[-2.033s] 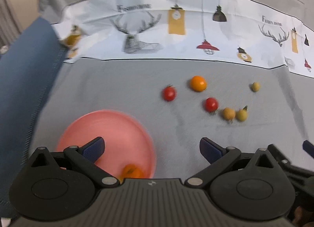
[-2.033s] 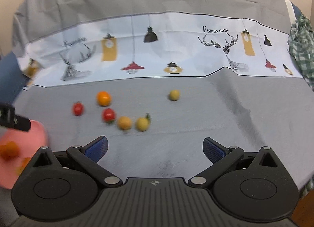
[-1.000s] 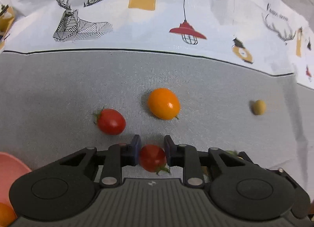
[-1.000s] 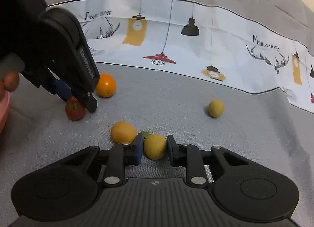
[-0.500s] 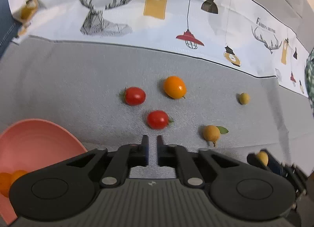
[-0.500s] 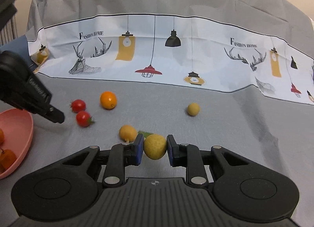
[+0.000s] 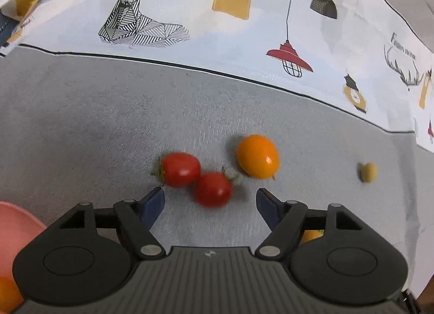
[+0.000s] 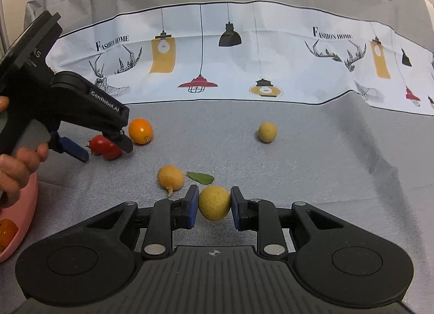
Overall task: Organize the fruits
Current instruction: 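Grasp a yellow fruit with the right tool while the left tool grasps a red cherry tomato, then carry the yellow fruit and red tomato over the pink plate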
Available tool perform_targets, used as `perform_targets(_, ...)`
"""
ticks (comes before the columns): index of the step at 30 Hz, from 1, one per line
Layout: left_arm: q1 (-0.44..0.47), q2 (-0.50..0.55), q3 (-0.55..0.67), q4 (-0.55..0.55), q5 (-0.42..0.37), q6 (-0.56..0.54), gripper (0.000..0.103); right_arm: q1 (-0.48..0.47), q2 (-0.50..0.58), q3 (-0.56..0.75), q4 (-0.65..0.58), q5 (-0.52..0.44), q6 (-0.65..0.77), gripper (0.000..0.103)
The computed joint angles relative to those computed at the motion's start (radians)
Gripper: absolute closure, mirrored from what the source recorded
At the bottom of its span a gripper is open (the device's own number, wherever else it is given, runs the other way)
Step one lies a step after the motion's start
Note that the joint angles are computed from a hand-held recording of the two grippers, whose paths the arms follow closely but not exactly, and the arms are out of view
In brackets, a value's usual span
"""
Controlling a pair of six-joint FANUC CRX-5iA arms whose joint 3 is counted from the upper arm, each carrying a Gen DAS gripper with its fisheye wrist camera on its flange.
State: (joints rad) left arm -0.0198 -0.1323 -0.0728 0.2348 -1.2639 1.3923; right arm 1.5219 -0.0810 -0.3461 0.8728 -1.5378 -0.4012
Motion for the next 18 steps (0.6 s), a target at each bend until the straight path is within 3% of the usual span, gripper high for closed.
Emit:
perform_targets(2, 0.008, 0.010, -0.002, 0.018, 0.005, 0.007, 0.026, -0.005, -0.003, -0.007, 0.001, 0.012, -0.006, 0.077)
perform_targets(3, 0.007, 0.010, -0.003, 0.010, 0.014, 0.019, 0.037, -0.006, -0.005, -0.011, 0.002, 0.016, -0.009, 0.077)
perform_targets(5, 0.003, 0.006, -0.006, 0.002, 0.028, 0.002, 0.070, -0.009, -0.009, -0.017, -0.001, 0.026, -0.016, 0.077)
perform_targets(13, 0.051, -0.064, -0.033, 0.048, -0.045, -0.056, 0.070, 0.001, -0.007, -0.014, 0.014, -0.009, -0.030, 0.077)
perform_targets(18, 0.112, -0.181, -0.040, 0.037, -0.153, -0.123, 0.070, 0.051, -0.007, 0.026, 0.048, -0.067, -0.004, 0.077)
